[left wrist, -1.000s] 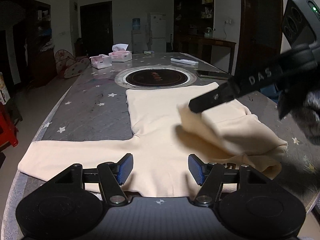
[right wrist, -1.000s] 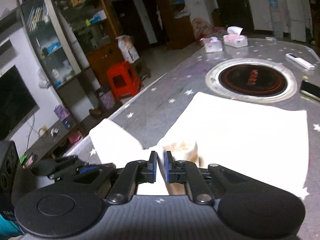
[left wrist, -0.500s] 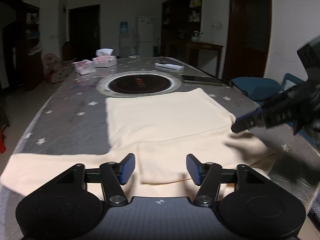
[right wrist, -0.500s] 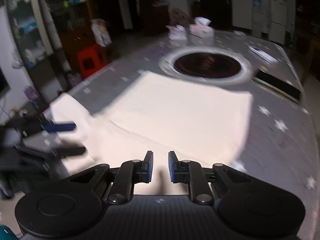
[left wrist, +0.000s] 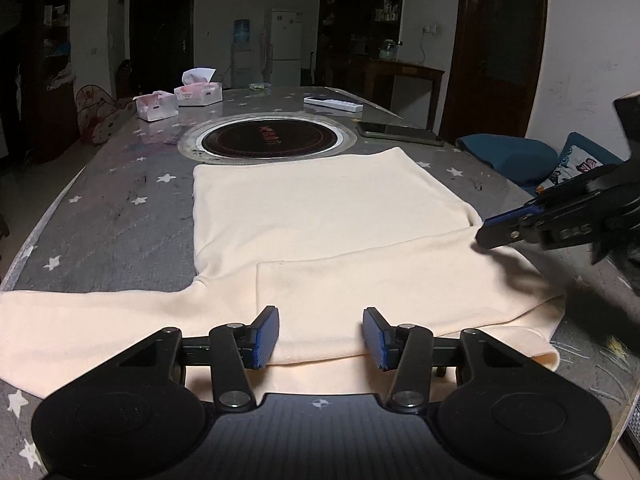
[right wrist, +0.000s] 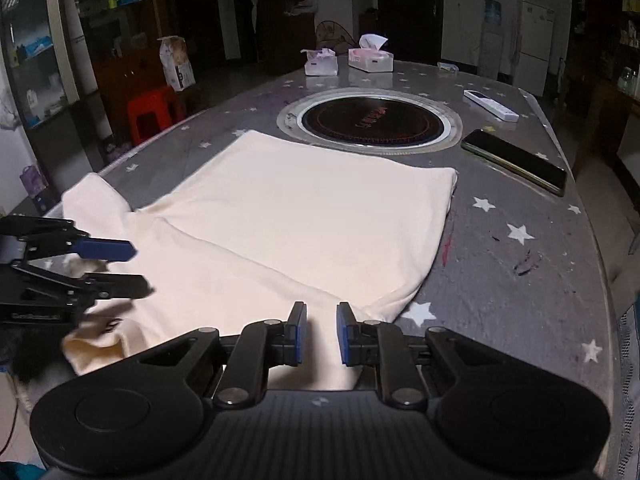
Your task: Fold clothes
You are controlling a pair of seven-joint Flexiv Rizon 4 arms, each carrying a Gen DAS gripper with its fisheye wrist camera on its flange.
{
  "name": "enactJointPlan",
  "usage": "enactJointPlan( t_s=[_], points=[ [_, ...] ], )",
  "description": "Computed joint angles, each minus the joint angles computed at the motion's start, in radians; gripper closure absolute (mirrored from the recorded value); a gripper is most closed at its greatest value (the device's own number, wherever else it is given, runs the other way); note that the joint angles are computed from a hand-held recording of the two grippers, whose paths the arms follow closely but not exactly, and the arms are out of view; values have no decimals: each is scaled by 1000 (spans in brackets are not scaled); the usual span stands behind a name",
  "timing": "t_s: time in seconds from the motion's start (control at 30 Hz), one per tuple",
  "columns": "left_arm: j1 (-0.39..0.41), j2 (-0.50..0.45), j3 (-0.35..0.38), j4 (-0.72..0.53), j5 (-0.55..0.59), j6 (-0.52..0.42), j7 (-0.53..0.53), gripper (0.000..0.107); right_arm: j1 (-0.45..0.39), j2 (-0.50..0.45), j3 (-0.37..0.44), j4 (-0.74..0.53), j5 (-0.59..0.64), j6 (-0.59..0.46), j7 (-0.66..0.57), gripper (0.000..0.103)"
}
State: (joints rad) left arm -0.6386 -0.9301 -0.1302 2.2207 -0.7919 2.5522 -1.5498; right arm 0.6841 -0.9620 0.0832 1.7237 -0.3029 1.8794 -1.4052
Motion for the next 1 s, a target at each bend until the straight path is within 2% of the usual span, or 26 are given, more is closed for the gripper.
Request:
enactJointPlan(
  t_s=[0.13, 0.23, 0.43, 0.53, 0.7, 1.0],
  points=[
    [0, 12, -2, 17, 3, 14, -19, 58, -6, -22, 3, -22, -2, -14, 5, 88],
    [1, 17, -3, 26, 11, 21, -29, 58, 5, -7, -5, -1, 0, 5, -5, 88],
    [-5, 13, -1, 34, -3, 23, -36, 58, -9, 16, 28, 48, -33, 3, -40, 87],
    [-8, 23, -2, 60, -12, 63, -74, 58, 25, 20, -2, 66, -17, 9, -52, 83],
    [-30, 43, -15, 122, -145, 128, -121, 56, 36, 27, -2, 80, -7, 24, -76, 78],
    [-60, 64, -92, 225, -579, 188, -169, 54, 47, 32, -7, 89, 17, 36, -85, 74]
  ],
)
